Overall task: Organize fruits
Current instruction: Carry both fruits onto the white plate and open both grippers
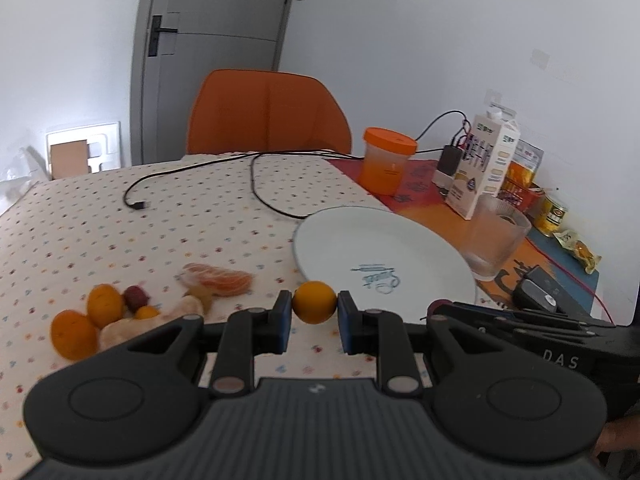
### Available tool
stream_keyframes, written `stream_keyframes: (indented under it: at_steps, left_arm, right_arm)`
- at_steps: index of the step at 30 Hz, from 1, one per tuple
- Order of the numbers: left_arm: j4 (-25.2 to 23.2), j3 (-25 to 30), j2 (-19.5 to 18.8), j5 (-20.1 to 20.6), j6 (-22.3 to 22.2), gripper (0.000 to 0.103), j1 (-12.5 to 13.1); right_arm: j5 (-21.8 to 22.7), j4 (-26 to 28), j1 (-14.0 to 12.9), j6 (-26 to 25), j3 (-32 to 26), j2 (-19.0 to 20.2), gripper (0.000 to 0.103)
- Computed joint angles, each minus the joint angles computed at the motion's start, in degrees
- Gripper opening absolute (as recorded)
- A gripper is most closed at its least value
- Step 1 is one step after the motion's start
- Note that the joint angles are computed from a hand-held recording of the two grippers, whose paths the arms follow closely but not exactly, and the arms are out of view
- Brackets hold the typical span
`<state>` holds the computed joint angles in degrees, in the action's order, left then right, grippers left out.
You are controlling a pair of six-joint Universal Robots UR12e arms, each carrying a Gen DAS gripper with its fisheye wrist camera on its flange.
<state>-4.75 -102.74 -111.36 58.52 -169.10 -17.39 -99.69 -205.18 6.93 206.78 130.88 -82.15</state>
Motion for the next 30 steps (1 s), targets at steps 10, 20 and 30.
stream_keyframes:
  at_steps: [10,20,30]
  left_arm:
    - [-0.9,1.9,-1.3,0.0,1.3,0.022,-2.2]
    - [-3.7,4.7,-3.4,0.8,2.5,0.022,-4.2]
    - [-7.1,6.5,-4.8,2.7,3.0,0.023,-5.1]
  right_arm:
    - [0.3,-2.0,-1.7,0.1,1.4,-0.1,0.021]
    - [1.6,-2.5,-4.0,1.3,2.5,-0.1,0.021]
    - [2.7,-2.4,-5.2,0.9,2.2,0.5,0.021]
